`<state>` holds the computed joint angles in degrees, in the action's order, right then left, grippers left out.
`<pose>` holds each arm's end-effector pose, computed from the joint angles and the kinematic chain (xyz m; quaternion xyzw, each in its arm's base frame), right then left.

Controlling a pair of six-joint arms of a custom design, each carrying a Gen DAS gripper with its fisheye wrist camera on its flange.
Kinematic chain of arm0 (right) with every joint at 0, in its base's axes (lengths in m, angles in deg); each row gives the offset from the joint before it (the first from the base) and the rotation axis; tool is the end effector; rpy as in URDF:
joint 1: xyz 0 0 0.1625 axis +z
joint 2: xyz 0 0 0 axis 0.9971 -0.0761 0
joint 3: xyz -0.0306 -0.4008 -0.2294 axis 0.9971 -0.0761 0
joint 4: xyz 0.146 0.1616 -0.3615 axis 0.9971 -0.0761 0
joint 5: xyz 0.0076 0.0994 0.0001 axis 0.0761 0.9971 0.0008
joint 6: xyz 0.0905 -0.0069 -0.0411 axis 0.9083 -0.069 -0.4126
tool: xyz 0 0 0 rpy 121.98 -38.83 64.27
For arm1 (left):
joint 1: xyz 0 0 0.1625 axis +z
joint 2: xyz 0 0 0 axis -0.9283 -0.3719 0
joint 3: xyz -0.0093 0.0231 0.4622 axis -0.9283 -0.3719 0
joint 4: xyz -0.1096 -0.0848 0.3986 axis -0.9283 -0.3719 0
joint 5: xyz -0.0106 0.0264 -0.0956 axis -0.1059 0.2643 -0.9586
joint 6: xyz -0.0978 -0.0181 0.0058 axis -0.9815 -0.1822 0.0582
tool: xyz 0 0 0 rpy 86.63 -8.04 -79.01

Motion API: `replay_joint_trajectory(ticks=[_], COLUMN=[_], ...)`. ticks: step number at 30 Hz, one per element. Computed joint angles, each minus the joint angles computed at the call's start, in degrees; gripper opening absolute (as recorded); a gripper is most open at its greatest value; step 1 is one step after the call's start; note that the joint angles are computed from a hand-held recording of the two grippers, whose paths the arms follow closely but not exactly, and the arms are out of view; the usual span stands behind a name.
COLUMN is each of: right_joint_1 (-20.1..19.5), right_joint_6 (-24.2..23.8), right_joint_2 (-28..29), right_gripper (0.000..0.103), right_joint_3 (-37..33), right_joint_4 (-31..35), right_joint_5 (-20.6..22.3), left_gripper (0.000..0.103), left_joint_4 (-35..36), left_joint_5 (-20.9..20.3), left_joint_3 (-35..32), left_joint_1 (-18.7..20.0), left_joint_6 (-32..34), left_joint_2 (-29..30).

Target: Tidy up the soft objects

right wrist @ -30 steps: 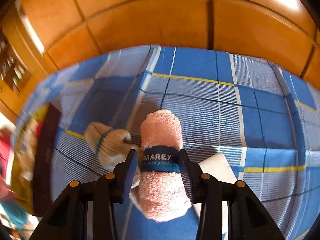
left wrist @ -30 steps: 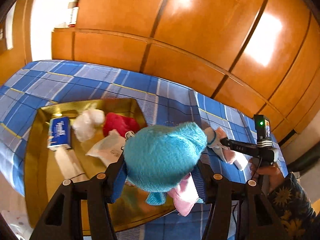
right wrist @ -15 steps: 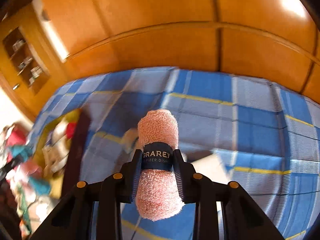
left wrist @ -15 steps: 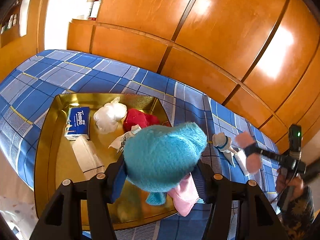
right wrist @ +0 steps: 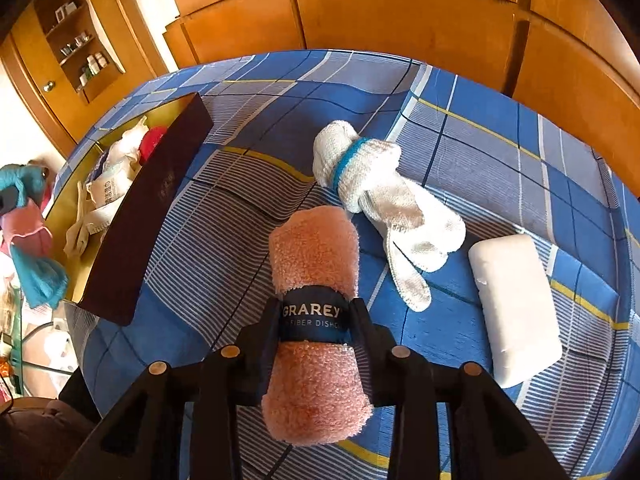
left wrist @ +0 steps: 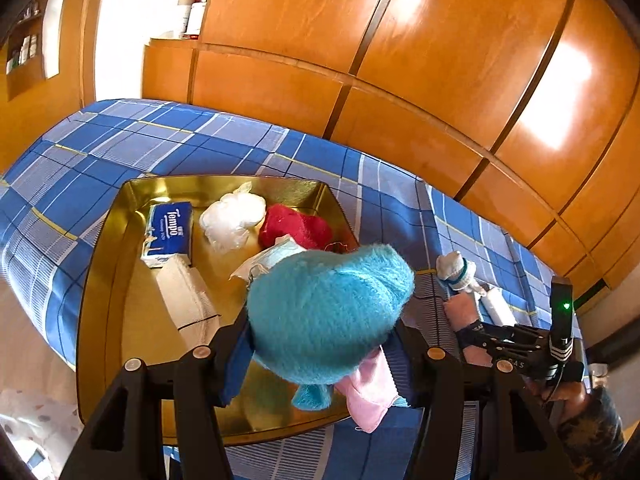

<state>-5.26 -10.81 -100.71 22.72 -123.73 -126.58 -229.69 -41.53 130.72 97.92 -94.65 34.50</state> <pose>0.0108 -0.6074 0.3027 0.3769 -0.9012 0.0982 0.1903 -0.3350 -0.4447 0.0893 -0.0370 0.8623 -0.4264 0.2705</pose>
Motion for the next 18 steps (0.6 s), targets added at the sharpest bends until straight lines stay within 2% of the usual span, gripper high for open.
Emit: replay_joint_trajectory(ticks=[4, 8, 13, 18], right_joint_1=[0.41, 1.4, 0.69, 0.6], right_joint_6=[-0.61, -4.22, -2.2, -0.83], right_joint_2=[0.98, 1.35, 1.24, 1.48], right_gripper=[0.04, 0.039, 0.039, 0.041], right_joint_3=[-0.08, 3.21, 1.57, 0.86], right_joint_4=[0.06, -7.68, -4.1, -2.83], right_joint_5=[-2.87, -4.56, -2.92, -2.2], left_gripper=[0.059, 0.06, 0.06, 0.06], left_joint_4=[4.94, 10.9, 17.16, 20.3], left_joint_5=[1.3, 3.09, 4.08, 3.68], left_joint_3=[-0.74, -1.51, -2.33, -2.63], left_joint_1=[-0.41, -0.87, -1.08, -0.92], left_joint_6=[-2.53, -5.45, -8.99, -11.65], left_joint_2=[-0.05, -0.17, -0.28, -0.35])
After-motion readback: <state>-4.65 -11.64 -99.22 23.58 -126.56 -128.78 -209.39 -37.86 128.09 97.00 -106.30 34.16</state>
